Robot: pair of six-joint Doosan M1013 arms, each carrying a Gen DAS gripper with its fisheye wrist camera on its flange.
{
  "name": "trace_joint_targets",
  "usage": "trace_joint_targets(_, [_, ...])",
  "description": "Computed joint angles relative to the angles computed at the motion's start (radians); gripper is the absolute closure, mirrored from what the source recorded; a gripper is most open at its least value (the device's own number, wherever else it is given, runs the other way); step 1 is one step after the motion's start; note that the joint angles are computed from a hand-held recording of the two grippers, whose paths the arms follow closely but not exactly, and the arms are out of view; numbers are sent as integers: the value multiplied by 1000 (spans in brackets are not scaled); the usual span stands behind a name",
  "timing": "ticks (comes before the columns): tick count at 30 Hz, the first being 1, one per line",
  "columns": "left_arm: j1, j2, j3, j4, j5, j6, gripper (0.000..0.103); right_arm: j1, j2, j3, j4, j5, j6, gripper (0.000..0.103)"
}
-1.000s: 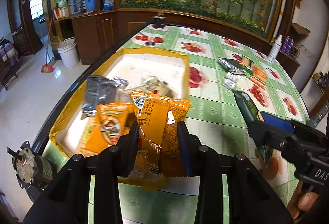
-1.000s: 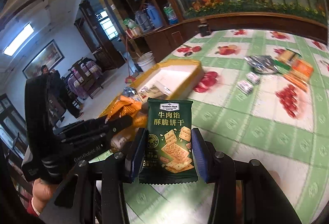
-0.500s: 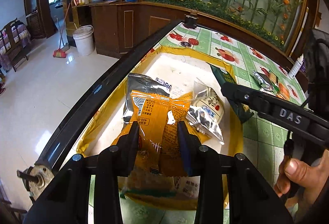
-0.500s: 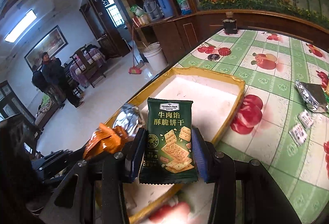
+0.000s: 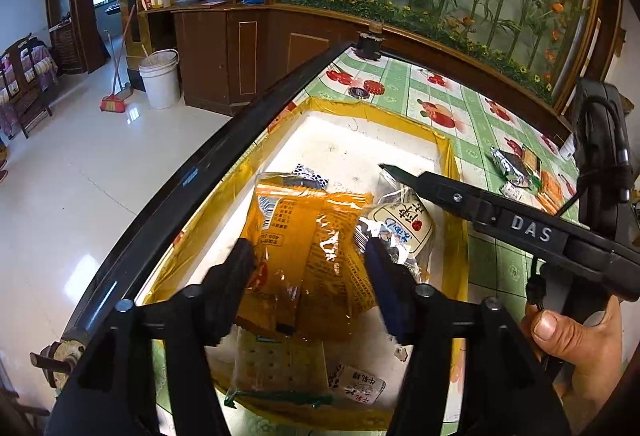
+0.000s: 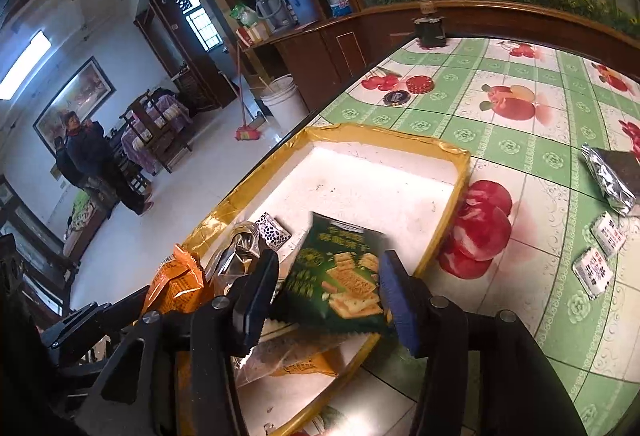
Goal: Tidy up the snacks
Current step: 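Release both packs into the tray by opening both grippers, then move both grippers back toward the foil bag and milk cartons on the table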
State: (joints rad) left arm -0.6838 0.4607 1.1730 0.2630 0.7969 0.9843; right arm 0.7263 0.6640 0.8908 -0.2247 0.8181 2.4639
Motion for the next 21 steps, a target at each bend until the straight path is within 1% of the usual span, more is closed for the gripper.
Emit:
trace_joint_targets(1, [-1, -5, 5, 5, -8, -9, 36, 0, -9, 14, -5, -12, 13, 47])
trace_joint_targets(3, [-3, -11, 9, 10, -15, -23, 36, 1, -29, 43, -17, -34, 42, 46])
trace_joint_targets(5, [-5, -17, 12, 10, -20, -33, 36, 2, -41, 61, -32, -28, 82, 32])
trace_joint_targets(8, [-11, -24, 17, 17, -31, -50, 36, -1, -75, 120, -29, -88, 134, 32])
trace_joint_targets(10, [-15, -27, 17, 22, -33, -55, 36, 1, -90, 145, -47, -105, 171, 32])
trace_joint_targets(11, [-18, -29, 17, 26, -34, -58, 36, 1, -101, 164, -50, -126, 183, 32])
trace_joint_targets(14, [-28, -36, 19, 50, -37, -79, 36, 5, -117, 187, -70, -140, 218, 32])
trace_joint_targets(16, [-35, -41, 22, 66, -43, -97, 36, 7, -132, 210, -81, -166, 243, 32])
trace_joint_targets(18, [-42, -45, 22, 78, -46, -107, 36, 11, -147, 232, -114, -184, 285, 32])
trace_joint_targets(21, [-53, -51, 25, 92, -56, -119, 36, 18, -175, 277, -161, -233, 354, 31])
